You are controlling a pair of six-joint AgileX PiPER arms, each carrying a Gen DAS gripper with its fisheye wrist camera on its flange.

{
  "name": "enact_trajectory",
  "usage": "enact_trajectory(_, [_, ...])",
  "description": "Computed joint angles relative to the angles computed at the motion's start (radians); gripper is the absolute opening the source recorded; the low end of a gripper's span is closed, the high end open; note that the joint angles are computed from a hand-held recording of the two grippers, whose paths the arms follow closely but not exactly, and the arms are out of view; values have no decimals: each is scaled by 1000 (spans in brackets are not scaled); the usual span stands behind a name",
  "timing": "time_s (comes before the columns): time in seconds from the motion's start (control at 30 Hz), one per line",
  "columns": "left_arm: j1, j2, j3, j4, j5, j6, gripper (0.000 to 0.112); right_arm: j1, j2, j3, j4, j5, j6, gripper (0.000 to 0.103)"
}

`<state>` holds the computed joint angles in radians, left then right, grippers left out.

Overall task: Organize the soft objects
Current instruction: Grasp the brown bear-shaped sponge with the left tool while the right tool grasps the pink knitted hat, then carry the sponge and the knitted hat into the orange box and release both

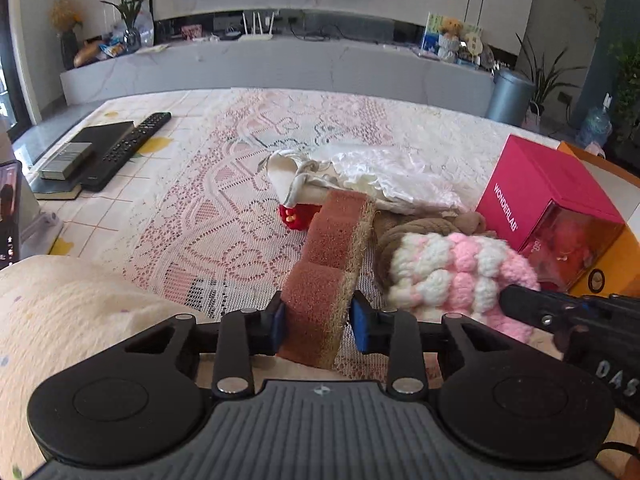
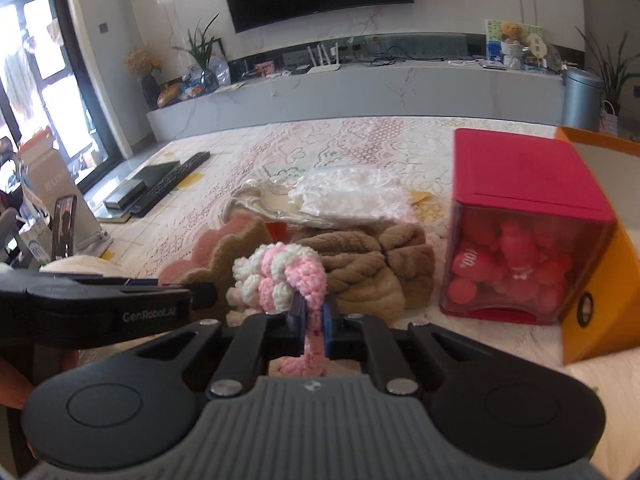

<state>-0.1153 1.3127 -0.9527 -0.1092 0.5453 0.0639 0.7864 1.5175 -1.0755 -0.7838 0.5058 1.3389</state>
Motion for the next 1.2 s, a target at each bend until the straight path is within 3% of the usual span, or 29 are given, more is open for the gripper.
enact_trajectory(0.13, [-1, -57, 42, -11, -31, -17, 36, 27, -85, 67, -98, 36, 118, 6])
enact_trajectory(0.3, [-21, -146, 107, -14, -68, -41, 36, 39, -148, 124, -112, 73, 189, 6])
enact_trajectory(0.5, [-5, -221, 112, -65, -27, -59, 36, 74, -227, 176, -162, 129, 285, 6])
enact_trajectory(0.67, [-92, -272, 115, 40, -90, -145, 35, 108, -313, 222, -216, 191, 346, 6])
enact_trajectory(0.77, [-156, -260, 82, 136, -100, -229, 35, 113, -352, 245, -213, 215, 360, 6])
enact_trajectory(1.07, [-260, -161, -75, -73, -31, -97, 35, 90, -479, 250, -223, 338, 288, 6])
enact_trajectory(1.2, [-300, -81, -168, -153, 4, -37, 35, -16, -534, 224, -181, 341, 153, 6])
